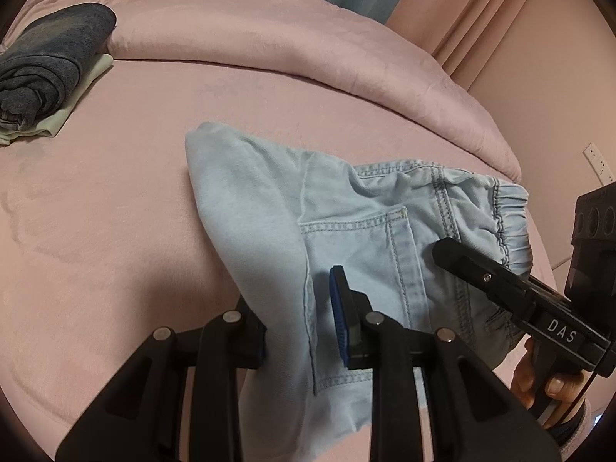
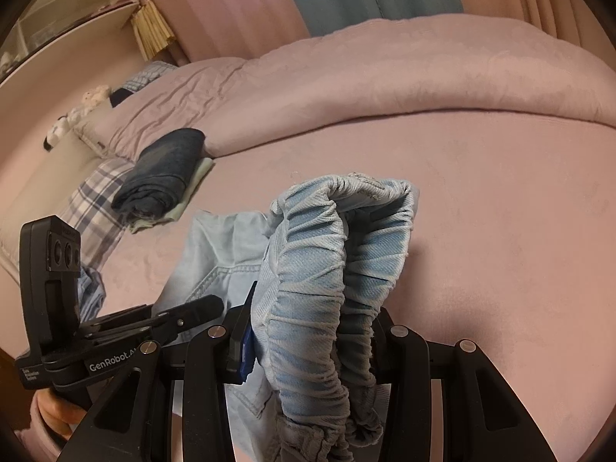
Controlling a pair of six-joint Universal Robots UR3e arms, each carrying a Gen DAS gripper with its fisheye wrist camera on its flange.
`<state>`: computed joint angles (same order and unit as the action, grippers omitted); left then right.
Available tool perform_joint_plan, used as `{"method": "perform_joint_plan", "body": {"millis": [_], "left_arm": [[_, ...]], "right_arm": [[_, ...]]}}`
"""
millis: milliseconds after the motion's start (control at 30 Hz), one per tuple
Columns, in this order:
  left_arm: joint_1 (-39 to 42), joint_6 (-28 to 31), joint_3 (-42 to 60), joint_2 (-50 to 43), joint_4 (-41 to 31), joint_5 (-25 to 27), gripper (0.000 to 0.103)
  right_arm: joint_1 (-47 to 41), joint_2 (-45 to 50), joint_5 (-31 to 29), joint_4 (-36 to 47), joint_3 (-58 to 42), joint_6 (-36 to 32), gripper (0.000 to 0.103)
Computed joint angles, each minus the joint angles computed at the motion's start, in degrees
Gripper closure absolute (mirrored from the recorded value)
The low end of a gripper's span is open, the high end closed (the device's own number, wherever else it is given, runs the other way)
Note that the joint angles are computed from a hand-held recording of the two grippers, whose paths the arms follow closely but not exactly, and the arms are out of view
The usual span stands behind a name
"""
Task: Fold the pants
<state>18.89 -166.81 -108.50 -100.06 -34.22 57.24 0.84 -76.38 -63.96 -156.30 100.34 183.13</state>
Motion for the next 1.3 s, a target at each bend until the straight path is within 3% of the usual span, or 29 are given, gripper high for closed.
{"method": "perform_joint_plan", "body": {"millis": [767,900,1000,1067,1300], "left_arm": [[-2.7,0.6,3.2,-5.4,2.7,7.3,0.076],[-3.7,0.6,3.0,-6.2,4.6,10.3,0.067],[-4.9,0.1,3.7,-7.2,5.4,12.8,0.057],[-5.8,-0.3,4.7,-8.1,5.2,15.3,0.041],[-5.8,-0.8,4.8,-8.3,4.6,17.0,0.028]], "right_arm": [[-0.9,4.5,-3.2,5.5,-4.6,-1.0,0.058],[-0.4,5.2,-5.8,6.4,-5.3,-1.0,0.052],[-0.1,5.8,-8.0,7.1,-5.8,-0.9,0.040],[0.1,5.8,-9.5,7.2,-5.7,-0.4,0.035],[-1.7,3.2,-9.0,6.8,-2.4,-0.1,0.026]]}}
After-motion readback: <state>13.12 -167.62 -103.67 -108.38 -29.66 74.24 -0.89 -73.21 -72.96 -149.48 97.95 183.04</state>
